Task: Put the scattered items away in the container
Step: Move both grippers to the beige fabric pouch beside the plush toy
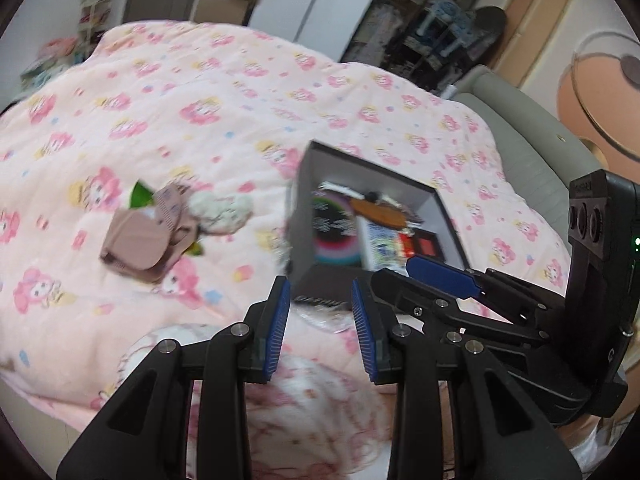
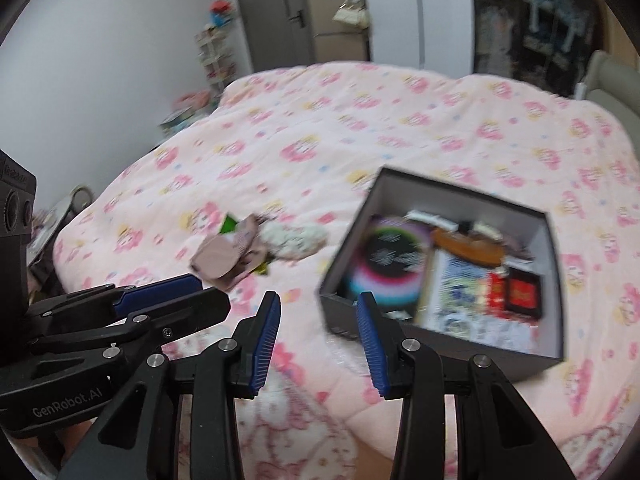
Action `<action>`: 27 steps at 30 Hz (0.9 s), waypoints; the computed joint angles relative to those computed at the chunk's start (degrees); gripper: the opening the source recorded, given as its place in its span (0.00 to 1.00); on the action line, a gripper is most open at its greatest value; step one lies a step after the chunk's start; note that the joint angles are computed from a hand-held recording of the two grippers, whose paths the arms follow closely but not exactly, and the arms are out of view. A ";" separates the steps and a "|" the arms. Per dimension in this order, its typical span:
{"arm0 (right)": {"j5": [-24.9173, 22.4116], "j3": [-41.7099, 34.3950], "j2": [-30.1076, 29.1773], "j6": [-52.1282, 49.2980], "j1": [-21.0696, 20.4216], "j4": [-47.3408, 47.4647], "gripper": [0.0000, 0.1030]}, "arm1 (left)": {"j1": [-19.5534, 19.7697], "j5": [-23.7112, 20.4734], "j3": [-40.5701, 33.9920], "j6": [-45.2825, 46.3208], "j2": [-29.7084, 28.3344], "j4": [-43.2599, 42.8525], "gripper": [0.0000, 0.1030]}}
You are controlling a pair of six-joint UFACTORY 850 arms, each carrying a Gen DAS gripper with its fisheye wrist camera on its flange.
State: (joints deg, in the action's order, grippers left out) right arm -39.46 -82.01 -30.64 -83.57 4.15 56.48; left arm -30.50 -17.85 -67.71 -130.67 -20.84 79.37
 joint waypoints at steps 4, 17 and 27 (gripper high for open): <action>-3.88 -3.20 -3.33 4.76 2.03 -4.67 0.36 | 1.94 1.36 4.27 -12.69 1.29 8.85 0.33; -10.99 -22.12 -18.33 19.78 11.10 -16.83 0.36 | 11.90 4.20 12.66 -29.78 0.04 17.46 0.33; -10.27 -35.89 -29.55 25.37 15.70 -21.12 0.38 | 18.74 9.32 10.64 -40.39 -5.95 26.91 0.53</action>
State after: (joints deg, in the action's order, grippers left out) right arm -49.73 -117.90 -60.19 -58.20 19.85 35.36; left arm -11.75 -8.53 -57.07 -171.07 -26.79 106.27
